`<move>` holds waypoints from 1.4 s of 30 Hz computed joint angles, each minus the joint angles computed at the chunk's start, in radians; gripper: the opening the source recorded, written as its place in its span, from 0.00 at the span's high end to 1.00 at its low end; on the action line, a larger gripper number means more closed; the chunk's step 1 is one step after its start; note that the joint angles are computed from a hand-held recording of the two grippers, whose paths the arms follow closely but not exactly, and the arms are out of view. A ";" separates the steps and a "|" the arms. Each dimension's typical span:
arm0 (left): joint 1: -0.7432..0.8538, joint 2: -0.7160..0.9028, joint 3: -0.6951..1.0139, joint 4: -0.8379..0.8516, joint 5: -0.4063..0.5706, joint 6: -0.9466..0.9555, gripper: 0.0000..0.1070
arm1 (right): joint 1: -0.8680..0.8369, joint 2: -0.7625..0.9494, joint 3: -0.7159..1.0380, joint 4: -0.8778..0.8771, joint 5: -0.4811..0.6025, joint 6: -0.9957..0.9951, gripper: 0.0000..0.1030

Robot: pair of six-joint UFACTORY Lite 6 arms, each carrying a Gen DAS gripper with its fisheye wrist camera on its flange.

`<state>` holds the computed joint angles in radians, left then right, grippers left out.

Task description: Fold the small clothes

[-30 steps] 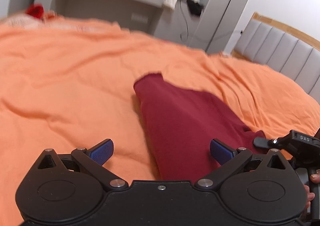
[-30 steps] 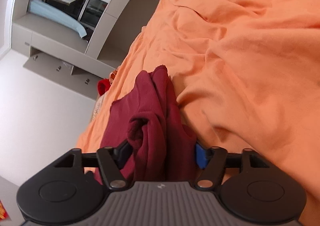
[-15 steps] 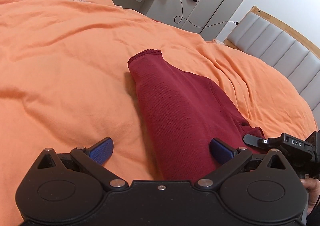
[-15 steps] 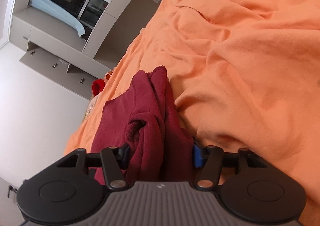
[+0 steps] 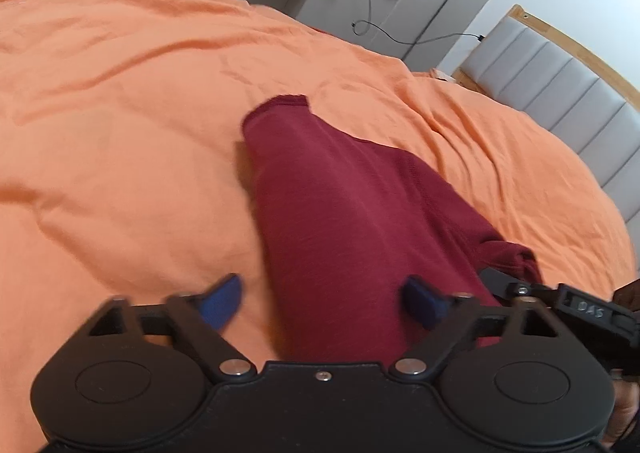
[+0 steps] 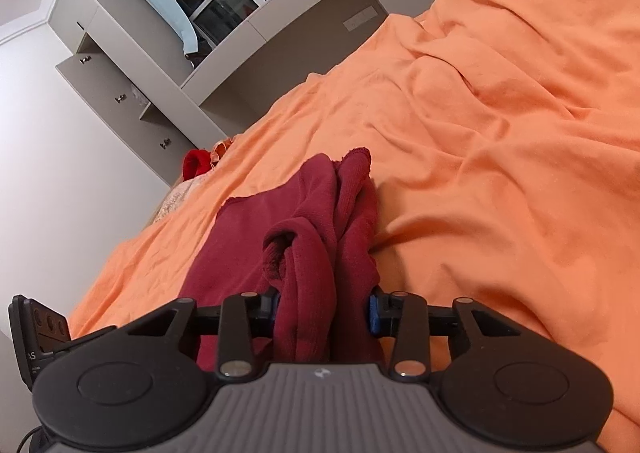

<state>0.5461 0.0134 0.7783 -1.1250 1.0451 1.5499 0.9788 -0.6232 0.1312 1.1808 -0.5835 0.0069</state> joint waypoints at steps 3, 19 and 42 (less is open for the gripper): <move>-0.023 -0.013 0.002 0.003 -0.002 -0.030 0.53 | 0.053 0.012 0.011 0.078 -0.046 -0.065 0.61; 0.122 -0.284 -0.140 -0.295 0.011 0.486 0.72 | 0.339 0.618 0.491 0.230 -0.579 -0.486 0.63; 0.032 -0.138 -0.158 -0.540 -0.227 0.741 0.60 | 0.183 0.787 0.611 0.233 -0.383 -0.424 0.43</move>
<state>0.5779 -0.1248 0.6202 -1.6650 0.8182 2.2910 1.1614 0.1635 0.7417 1.4134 -0.9666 -0.4169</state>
